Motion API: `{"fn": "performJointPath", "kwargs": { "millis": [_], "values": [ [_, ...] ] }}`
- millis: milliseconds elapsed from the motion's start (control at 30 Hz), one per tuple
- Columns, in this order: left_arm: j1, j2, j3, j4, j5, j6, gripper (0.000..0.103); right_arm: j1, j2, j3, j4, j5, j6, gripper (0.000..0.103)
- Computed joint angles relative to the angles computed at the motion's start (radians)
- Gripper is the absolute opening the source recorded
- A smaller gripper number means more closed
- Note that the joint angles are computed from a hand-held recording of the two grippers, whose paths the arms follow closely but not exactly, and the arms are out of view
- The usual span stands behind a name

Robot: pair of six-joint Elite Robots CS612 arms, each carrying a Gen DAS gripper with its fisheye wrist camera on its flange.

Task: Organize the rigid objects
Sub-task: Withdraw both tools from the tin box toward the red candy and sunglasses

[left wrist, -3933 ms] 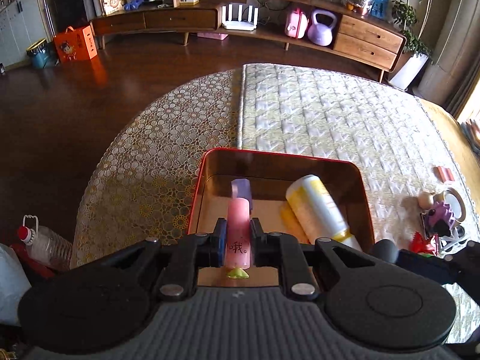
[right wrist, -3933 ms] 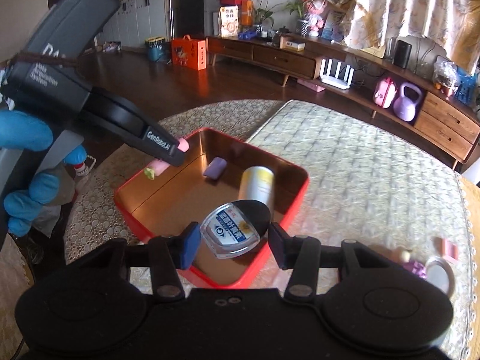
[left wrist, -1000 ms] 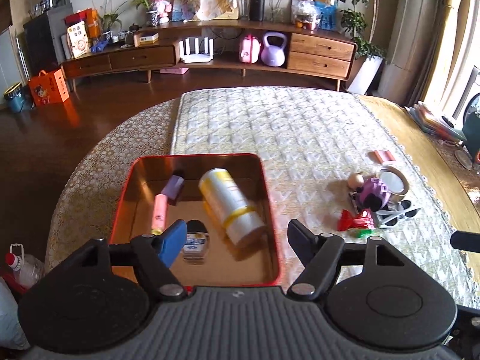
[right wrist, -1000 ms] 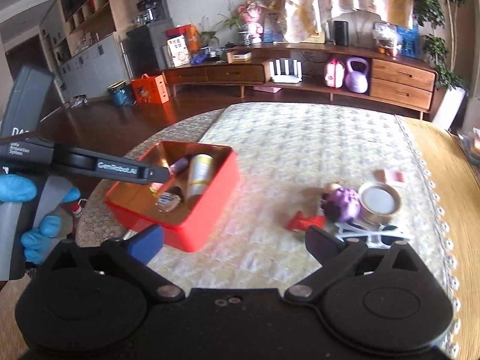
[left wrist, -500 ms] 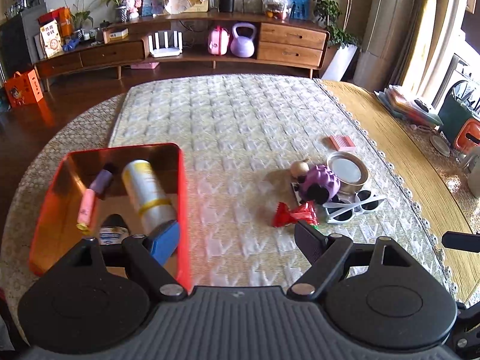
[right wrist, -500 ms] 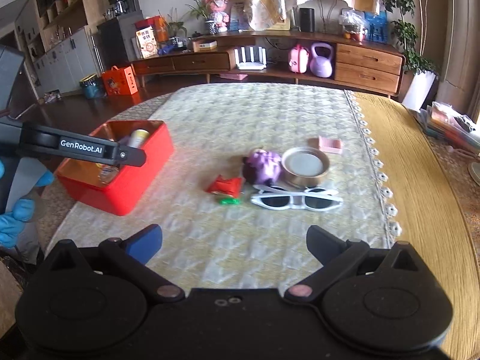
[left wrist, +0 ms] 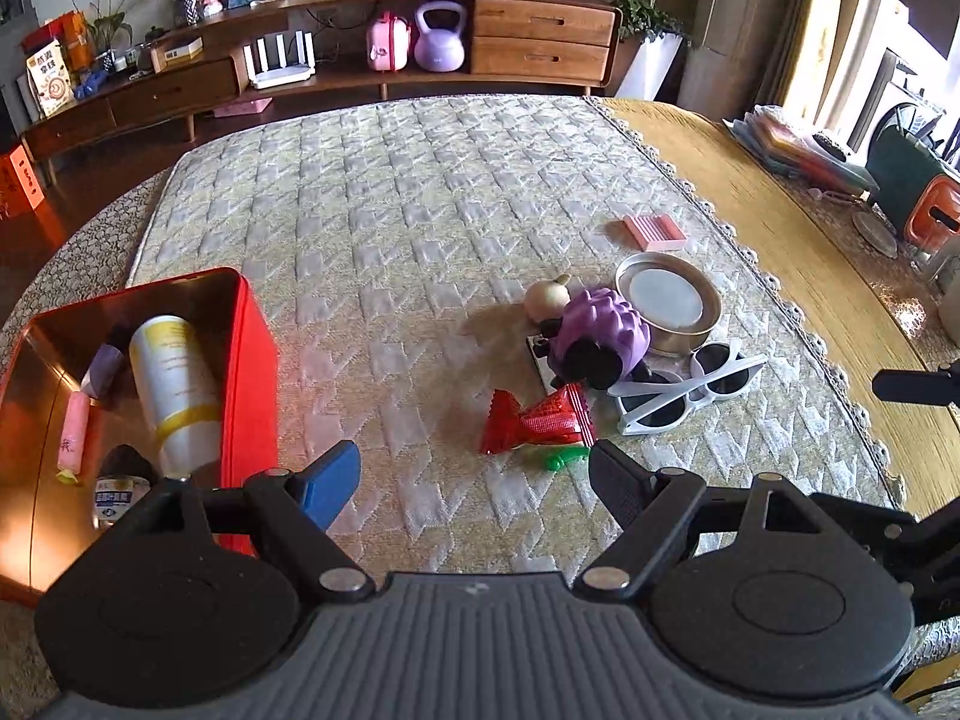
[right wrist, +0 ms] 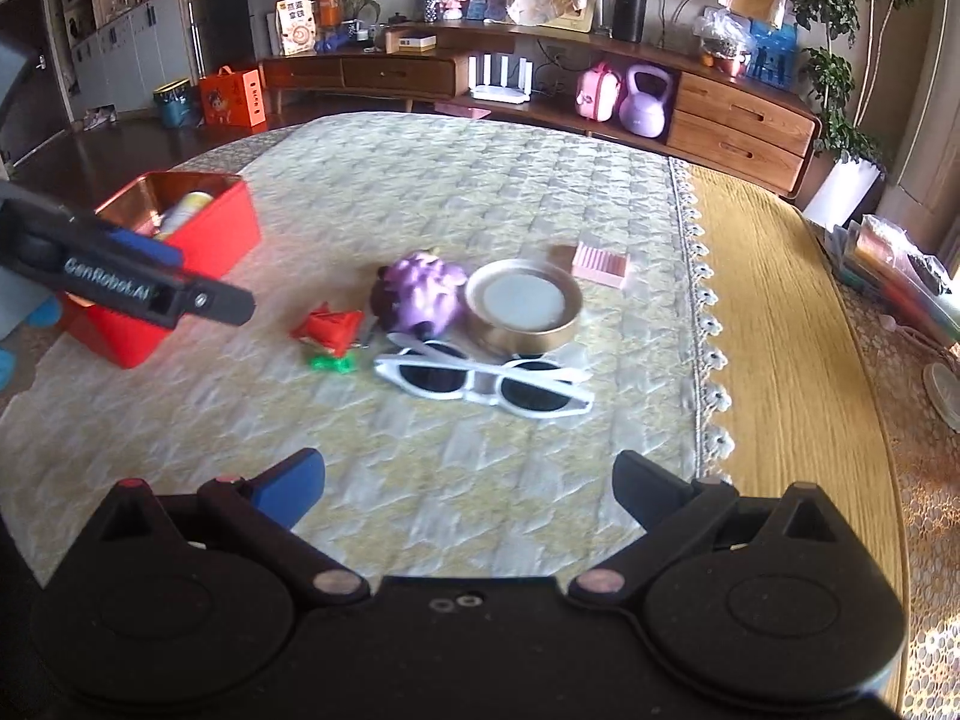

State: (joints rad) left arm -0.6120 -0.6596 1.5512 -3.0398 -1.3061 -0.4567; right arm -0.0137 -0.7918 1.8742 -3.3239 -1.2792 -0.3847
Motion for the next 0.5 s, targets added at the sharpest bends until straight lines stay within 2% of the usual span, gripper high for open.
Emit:
{"fn": "performJointPath", "kwargs": {
  "millis": [100, 200, 333, 500],
  "values": [
    [-0.001, 0.017, -0.020, 0.005, 0.001, -0.012, 0.083, -0.005, 0.029, -0.031, -0.016, -0.017, 0.005, 0.098],
    [-0.002, 0.035, -0.045, 0.017, -0.004, -0.014, 0.083, -0.013, 0.054, -0.065, 0.006, -0.024, 0.049, 0.092],
    [-0.006, 0.058, -0.075, 0.043, 0.006, -0.006, 0.083, -0.027, 0.071, -0.092, 0.044, 0.013, 0.096, 0.090],
    [-0.002, 0.080, -0.108, 0.063, 0.000, -0.016, 0.083, -0.027, 0.080, -0.107, 0.066, 0.026, 0.037, 0.087]
  ]
}}
